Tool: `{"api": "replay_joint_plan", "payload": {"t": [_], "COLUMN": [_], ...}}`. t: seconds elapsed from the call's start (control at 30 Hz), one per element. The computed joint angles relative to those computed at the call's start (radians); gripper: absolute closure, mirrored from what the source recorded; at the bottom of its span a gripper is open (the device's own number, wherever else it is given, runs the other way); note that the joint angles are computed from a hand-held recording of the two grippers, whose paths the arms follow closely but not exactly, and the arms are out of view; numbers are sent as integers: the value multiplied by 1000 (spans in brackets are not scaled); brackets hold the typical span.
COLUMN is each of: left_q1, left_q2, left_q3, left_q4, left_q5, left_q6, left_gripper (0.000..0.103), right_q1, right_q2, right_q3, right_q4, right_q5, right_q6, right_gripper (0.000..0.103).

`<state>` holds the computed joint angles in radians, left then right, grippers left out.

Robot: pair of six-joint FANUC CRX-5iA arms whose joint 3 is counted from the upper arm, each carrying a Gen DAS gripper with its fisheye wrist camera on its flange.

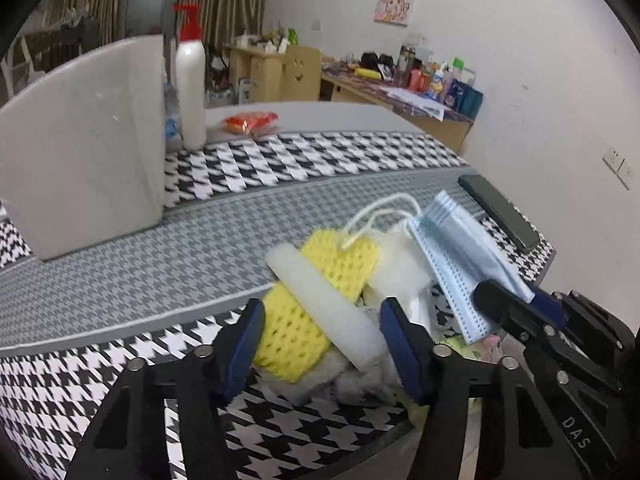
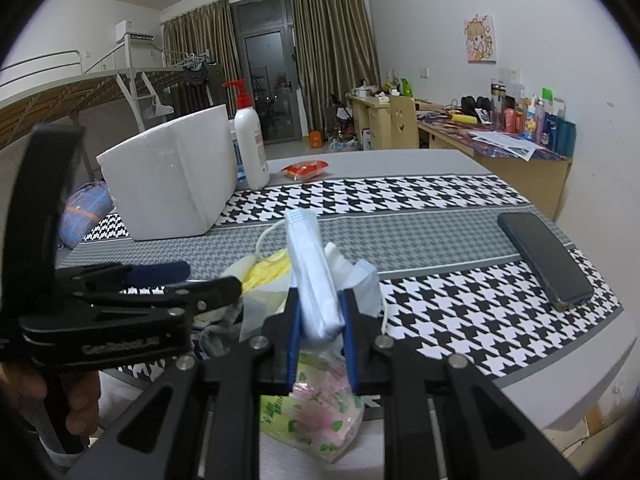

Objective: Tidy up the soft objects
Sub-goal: 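Grasp the white foam tube with the left tool while the right tool holds the mask, then carry the foam tube and the mask over the white foam box with both tools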

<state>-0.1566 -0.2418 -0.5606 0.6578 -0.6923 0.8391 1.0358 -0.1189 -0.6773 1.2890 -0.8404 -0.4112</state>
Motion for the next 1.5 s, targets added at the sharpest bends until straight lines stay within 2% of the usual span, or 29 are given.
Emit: {"api": "replay_joint_plan", "payload": {"t": [0.07,0.23,0.3,0.57,0.9,1.07,1.5], "left_q1": [1,5,2,11,44,48,60], "left_q2": [4,16,17,-1,-74,-89,-170], "left_q3": [-2,12,12,-5,-63,-71,-123], "left_q4": [16,19,18,59,168,173,270], "left_q5": [-20,-71,-69,-75,-61,-50,11], "left_q6": [-11,-12,-12,-56,-188,-206,-320], "left_gripper": [56,65,66,83,89,92,93], "right_q1": [-1,-2,-2,11,33,46,76], "right_q2": [-3,-2,-5,-14,-17,-15,-5], "right_q3": [-3,-2,-6,-12,-5,-1,18], "right_q4": [2,1,7,14,33,46,57], "right_q5": [1,1,1,-20,-69,-89,-148], "right_q6": [-2,0,-3,-12,-26,-27,-19], "right_gripper": [81,81,81,81,81,81,88]}}
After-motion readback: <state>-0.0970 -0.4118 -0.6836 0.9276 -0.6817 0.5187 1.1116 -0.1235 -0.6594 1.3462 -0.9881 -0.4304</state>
